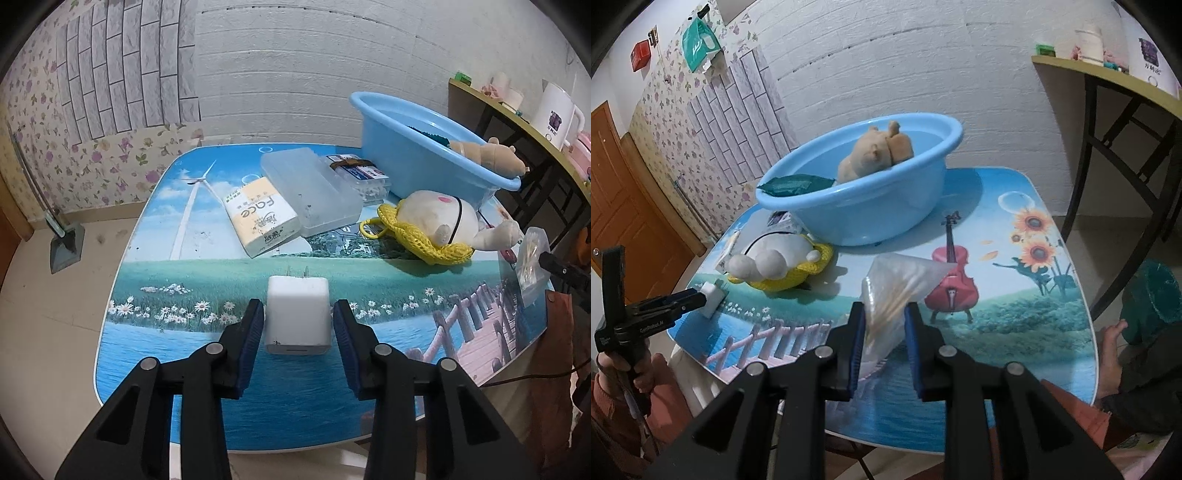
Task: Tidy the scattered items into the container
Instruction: 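Grasp white charger block with left gripper while right gripper grasps cotton swab bag, then lift white charger block with left gripper while right gripper lifts swab bag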
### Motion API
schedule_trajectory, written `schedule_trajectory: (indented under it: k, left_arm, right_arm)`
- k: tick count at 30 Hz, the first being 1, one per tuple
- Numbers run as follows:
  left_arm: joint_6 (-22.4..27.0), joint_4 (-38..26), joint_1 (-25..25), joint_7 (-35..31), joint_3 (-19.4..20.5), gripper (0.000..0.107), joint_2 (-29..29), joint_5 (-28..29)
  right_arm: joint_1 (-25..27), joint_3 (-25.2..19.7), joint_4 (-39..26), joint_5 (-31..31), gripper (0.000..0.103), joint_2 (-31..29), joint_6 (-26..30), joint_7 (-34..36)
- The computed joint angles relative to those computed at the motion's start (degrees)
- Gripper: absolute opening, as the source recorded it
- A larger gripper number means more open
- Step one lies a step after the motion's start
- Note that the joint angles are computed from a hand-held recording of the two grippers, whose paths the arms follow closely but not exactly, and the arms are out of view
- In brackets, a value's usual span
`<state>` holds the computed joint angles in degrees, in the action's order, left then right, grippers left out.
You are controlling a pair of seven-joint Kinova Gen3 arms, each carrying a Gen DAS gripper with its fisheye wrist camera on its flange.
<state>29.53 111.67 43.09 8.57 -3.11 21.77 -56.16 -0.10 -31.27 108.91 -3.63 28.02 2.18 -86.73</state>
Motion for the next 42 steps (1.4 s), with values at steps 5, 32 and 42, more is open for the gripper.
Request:
schedule_trajectory:
  k: [5,32,42]
  left_arm:
    - [0.11,-0.44,-0.57,-1.22,0.28,0.038,0.28,1.15]
    - [0.37,-4.04,5.1,-5.04,-5.72,0.065,5.86,2.82]
    - [-0.7,-4.76,2.8,-6.63,-3.84,0.097,6.51,3.44]
  right_arm:
    - [-2.48,3.08,0.12,-0.04,0.031,-0.67,-0.48,-1.45]
    - [-35.48,36.9,-1.66,0.26,0.063,2.07,-0.06,-6.12]
    - [-36.32,37.75,0.02,2.03,0.083,2.87,-2.93,-8.29]
